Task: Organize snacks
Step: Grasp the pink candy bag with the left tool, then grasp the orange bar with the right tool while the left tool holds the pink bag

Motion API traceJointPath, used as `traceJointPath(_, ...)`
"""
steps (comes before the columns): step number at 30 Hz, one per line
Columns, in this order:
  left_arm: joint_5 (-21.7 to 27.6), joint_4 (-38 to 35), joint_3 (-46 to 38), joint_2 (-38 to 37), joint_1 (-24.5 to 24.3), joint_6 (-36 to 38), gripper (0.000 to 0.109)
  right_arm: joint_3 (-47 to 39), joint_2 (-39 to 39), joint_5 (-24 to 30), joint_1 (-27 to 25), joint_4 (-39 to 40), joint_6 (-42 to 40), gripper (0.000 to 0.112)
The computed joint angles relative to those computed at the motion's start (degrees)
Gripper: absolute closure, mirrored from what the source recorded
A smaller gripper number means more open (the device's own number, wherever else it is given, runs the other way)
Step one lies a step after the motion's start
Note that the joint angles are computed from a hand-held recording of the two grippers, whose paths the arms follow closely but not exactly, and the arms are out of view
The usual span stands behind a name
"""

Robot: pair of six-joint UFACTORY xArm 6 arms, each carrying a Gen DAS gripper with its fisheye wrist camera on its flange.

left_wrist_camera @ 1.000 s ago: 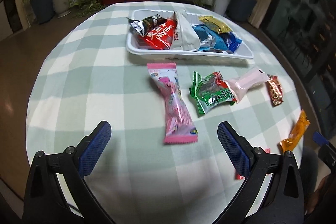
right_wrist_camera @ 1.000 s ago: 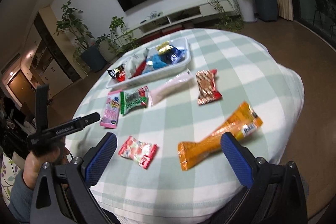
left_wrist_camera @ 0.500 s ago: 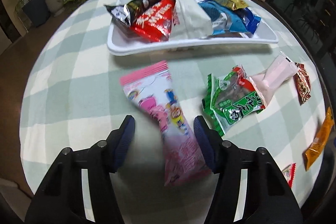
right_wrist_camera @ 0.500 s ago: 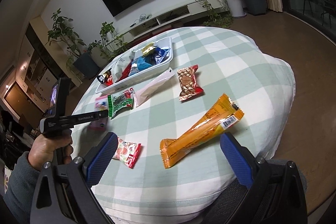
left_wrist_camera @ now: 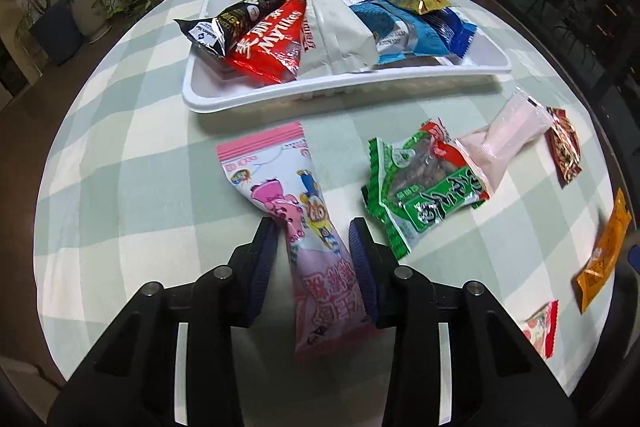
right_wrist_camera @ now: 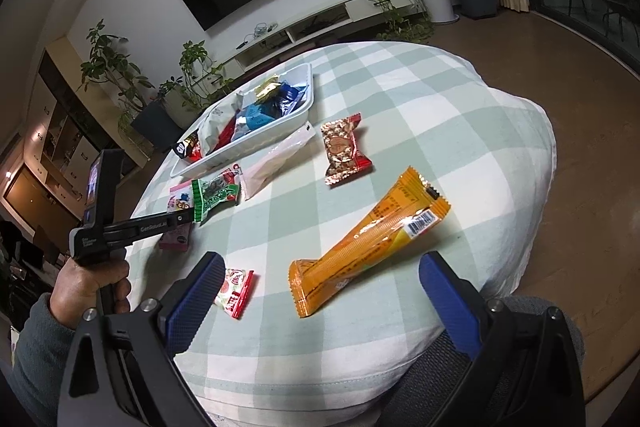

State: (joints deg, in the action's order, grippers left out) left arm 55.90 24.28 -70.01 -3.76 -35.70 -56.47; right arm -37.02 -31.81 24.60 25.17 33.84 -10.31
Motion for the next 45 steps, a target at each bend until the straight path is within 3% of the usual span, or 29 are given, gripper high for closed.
traceJointPath(4, -1.8, -0.99, 1.39, -1.11, -0.24, 1.71, 0.088, -0.13, 0.34, 0.42, 0.24, -0.95, 0.94, 0.012)
traceJointPath(12, -5.8, -1.29, 6.09, -4.88, -0.97, 1.32, 0.092, -0.23, 0.39, 0.96, 0.43, -4.45, 3.98, 0.012)
traceJointPath(16, -7.88, -0.39, 11.21, -9.59, -2.71, -2.38, 0.093, -0.7, 1.35, 1.61, -0.12, -8.69, 7.65, 0.012)
traceJointPath(19, -8.67, 1.03, 14.91, -13.34, -5.23, -5.99, 0.093, -1.72, 2.75, 3.24, -0.47, -9.84, 8.78, 0.018)
traceJointPath(27, -9.47, 3.62, 19.57, -18.54, -10.47, -12.98, 0.093, -6.74, 9.11, 5.99, -0.04, -10.64, 9.84, 0.024)
traceJointPath(35, -11.6, 3.25, 21.09, -19.26, -10.42, -14.15, 0.093, -14.08, 17.24, 5.79, 1.71, -12.96, 8.03, 0.032)
traceJointPath(39, -12.05, 3.19, 21.51, -19.58, -10.22, -14.43, 0.093, -16.15, 19.45, 5.74, 3.73, -16.62, 7.63, 0.039)
traceJointPath(45, -11.94, 3.73, 21.52, -19.56, -9.98, -15.15, 0.093, -15.24, 19.19, 4.9, 5.05, -29.94, 12.73, 0.052)
